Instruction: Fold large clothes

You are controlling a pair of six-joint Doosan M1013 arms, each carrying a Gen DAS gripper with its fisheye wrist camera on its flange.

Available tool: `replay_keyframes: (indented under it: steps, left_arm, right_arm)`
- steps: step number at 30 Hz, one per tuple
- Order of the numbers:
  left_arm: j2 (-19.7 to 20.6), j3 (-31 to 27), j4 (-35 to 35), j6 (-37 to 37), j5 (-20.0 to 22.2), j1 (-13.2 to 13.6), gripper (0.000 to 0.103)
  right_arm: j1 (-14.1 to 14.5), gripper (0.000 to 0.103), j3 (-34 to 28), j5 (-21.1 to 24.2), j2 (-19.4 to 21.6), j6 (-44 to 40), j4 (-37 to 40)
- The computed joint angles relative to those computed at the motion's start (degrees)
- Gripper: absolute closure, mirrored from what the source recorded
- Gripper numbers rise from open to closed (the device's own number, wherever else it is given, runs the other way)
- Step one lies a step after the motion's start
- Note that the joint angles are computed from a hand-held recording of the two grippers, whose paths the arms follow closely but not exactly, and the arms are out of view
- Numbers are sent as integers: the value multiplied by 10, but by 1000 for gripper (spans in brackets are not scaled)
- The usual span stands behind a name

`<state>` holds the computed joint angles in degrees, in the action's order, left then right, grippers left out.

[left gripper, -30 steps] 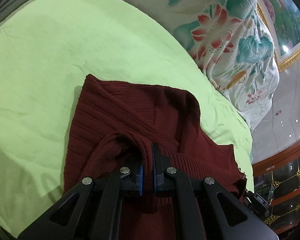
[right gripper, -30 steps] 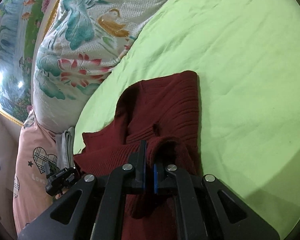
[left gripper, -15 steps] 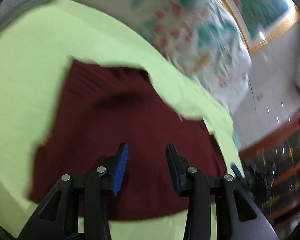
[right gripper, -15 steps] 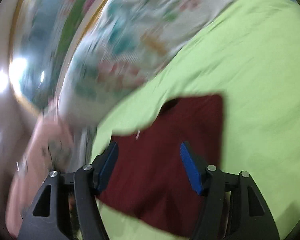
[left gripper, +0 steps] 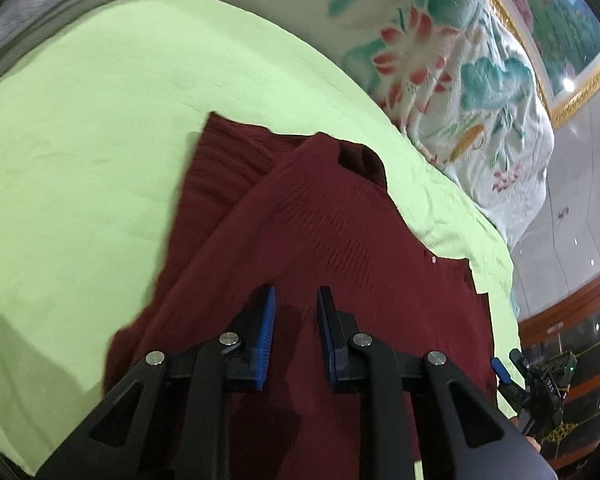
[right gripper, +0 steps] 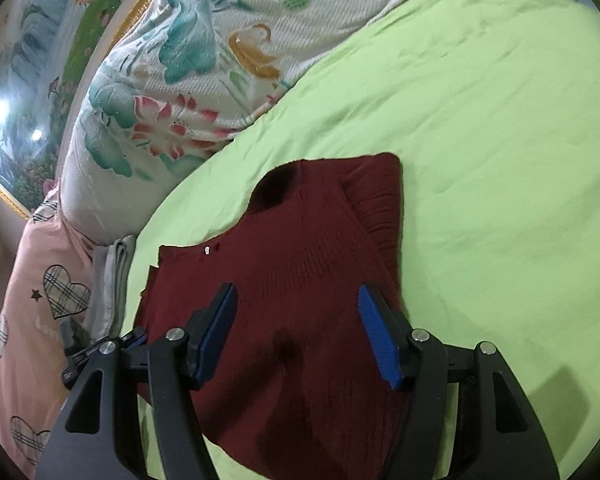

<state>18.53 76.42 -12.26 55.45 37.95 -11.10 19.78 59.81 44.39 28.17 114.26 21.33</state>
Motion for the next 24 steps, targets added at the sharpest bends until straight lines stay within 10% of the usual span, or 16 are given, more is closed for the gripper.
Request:
replay_keyframes:
  steps: [4,16,24]
  left_arm:
    - [-37,50,7,-40,-41,-11,60]
    - [-106,154,91,-196,-71,-59,46]
    - [-102,166,28,-183,-109,-46,43]
  right_arm:
    - [13,39,30,-34,-23,-19,20]
    - [38,39,96,-55,-61,-80,115]
    - [42,39,97,-50,-62,-95,139]
